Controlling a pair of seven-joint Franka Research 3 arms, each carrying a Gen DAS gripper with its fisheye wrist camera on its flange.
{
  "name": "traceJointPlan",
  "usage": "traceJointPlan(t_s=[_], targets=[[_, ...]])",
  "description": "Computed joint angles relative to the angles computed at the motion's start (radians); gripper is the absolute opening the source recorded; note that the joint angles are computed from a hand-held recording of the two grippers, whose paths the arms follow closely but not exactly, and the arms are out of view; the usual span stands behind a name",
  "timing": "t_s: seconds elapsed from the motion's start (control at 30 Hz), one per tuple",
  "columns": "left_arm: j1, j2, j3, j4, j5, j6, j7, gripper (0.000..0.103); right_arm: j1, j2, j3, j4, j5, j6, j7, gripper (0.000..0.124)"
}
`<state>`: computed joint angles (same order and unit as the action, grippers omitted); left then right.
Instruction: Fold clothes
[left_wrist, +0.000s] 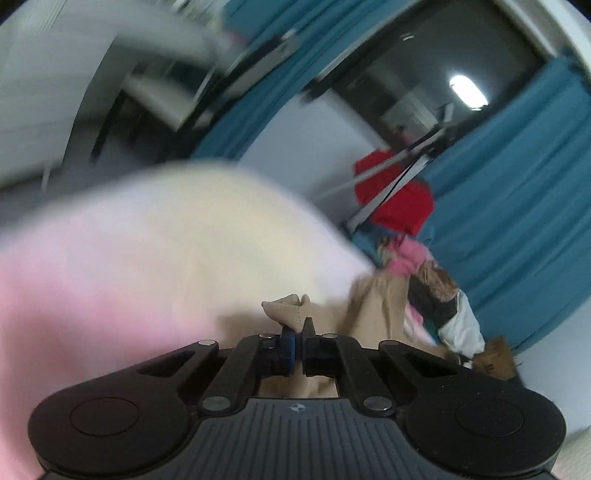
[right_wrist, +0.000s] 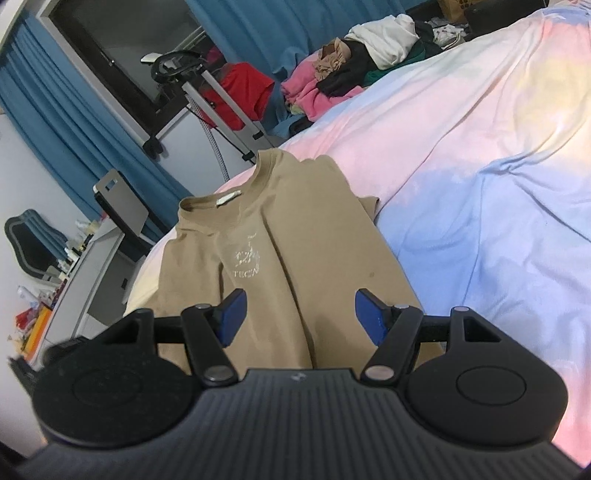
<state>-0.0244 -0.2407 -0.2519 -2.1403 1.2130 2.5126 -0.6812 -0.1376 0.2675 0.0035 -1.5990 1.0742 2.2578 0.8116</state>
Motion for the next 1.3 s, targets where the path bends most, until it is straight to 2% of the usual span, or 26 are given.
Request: traceJointPlan(t_s=[0.1, 0.17, 0.27, 0.37, 0.43, 0.47, 0.53, 0.67, 0.73, 0.87, 0.93, 1.0, 1.13, 1.23, 1.3], targets=[[0.009, 0.004, 0.027, 0.079, -0.083, -0.075, 0.195, 0.003, 0.007, 0.004, 0.003, 0.004, -0.003, 0.029, -0.012, 0.068], [0.019, 0.039, 0.034, 0.169, -0.126, -0.161, 0.345, 0.003, 0.013, 0.012, 0.005, 0.012, -0.012, 0.045, -0.009, 0.068], [0.02, 0.155, 0.04, 0.356, -0.148, -0.32, 0.541, 0.003, 0.019, 0.031, 0.01, 0.031, -0.03, 0.06, 0.001, 0.068], [-0.013, 0.305, 0.067, 0.568, -0.177, -0.483, 0.694, 0.003, 0.023, 0.045, 0.017, 0.043, -0.044, 0.092, -0.001, 0.068], [-0.038, 0.373, 0.09, 0.64, -0.19, -0.53, 0.745, 0.004, 0.027, 0.053, 0.022, 0.046, -0.052, 0.119, -0.006, 0.068], [-0.048, 0.396, 0.103, 0.655, -0.196, -0.531, 0.754, 0.005, 0.028, 0.057, 0.025, 0.049, -0.056, 0.131, -0.008, 0.068], [-0.055, 0.399, 0.129, 0.623, -0.229, -0.481, 0.75, 0.015, 0.031, 0.071, 0.029, 0.059, -0.068, 0.145, -0.003, 0.068], [-0.057, 0.313, 0.145, 0.47, -0.312, -0.367, 0.71, 0.026, 0.025, 0.092, 0.043, 0.078, -0.077, 0.145, -0.005, 0.068], [-0.055, 0.238, 0.133, 0.373, -0.373, -0.314, 0.724, 0.045, 0.02, 0.092, 0.049, 0.077, -0.072, 0.145, -0.016, 0.068], [-0.075, 0.054, 0.092, 0.182, -0.568, -0.237, 0.81, 0.059, 0.007, 0.078, 0.055, 0.069, -0.041, 0.137, -0.035, 0.068], [-0.104, -0.028, 0.065, 0.11, -0.685, -0.241, 0.831, 0.072, 0.002, 0.063, 0.053, 0.055, -0.024, 0.137, -0.054, 0.068], [-0.141, -0.09, 0.044, 0.064, -0.813, -0.275, 0.843, 0.077, -0.004, 0.039, 0.049, 0.032, 0.001, 0.139, -0.086, 0.068], [-0.227, -0.183, 0.019, -0.019, -1.033, -0.286, 0.838, 0.077, -0.008, -0.012, 0.031, -0.013, 0.045, 0.134, -0.138, 0.068], [-0.277, -0.211, 0.001, -0.035, -1.123, -0.325, 0.852, 0.077, -0.011, -0.048, 0.011, -0.043, 0.073, 0.119, -0.163, 0.068], [-0.314, -0.224, 0.011, -0.056, -1.186, -0.331, 0.896, 0.077, -0.013, -0.072, -0.003, -0.062, 0.09, 0.108, -0.175, 0.068]])
